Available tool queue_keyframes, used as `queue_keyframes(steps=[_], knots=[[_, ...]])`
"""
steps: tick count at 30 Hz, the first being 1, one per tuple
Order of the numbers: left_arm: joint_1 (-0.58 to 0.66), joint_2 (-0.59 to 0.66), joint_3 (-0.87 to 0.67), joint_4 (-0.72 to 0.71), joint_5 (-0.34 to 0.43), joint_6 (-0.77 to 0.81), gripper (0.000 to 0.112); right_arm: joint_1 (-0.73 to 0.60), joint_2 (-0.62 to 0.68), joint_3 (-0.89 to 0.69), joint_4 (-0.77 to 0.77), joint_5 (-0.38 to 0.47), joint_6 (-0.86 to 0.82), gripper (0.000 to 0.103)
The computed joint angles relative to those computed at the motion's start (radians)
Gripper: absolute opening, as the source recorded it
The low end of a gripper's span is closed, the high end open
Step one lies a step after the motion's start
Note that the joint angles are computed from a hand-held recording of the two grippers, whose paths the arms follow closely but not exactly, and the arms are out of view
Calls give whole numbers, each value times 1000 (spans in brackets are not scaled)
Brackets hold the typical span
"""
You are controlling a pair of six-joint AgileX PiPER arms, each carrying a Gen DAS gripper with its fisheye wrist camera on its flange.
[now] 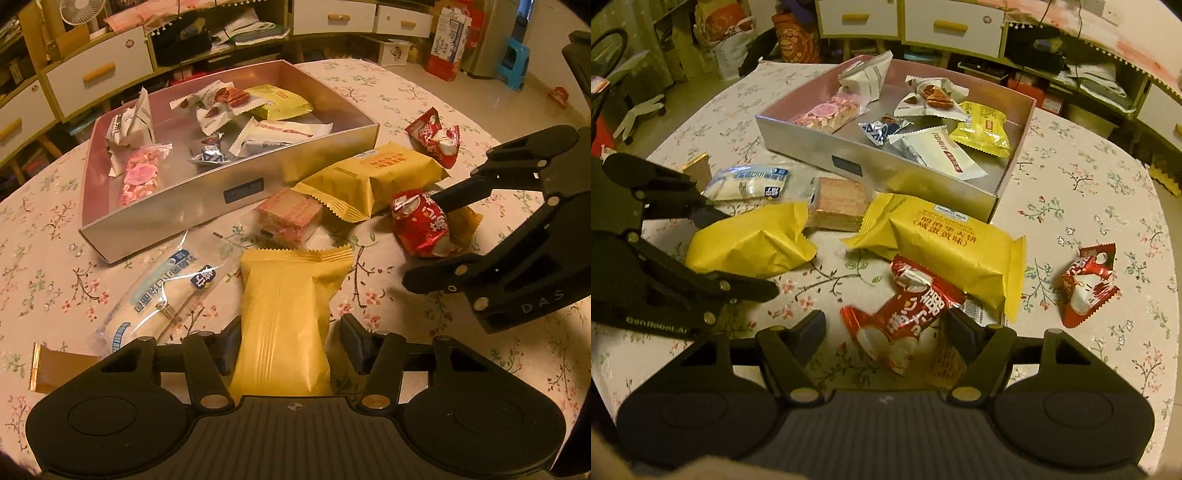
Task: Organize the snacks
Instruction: 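Grasp the yellow cake packet with the left tool while the right tool grasps a red candy wrapper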
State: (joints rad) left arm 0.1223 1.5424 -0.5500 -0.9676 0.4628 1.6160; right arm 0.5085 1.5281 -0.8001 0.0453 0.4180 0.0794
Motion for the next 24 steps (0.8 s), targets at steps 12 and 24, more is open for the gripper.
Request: queue_keyframes(steps=[12,24], knots=[[-2,-13,7,2,-18,-10,46,60,57,-36,-115,-2,142,56],[-10,-26,12,15,-30,-21,43,98,54,-45,-193,11,190,39]])
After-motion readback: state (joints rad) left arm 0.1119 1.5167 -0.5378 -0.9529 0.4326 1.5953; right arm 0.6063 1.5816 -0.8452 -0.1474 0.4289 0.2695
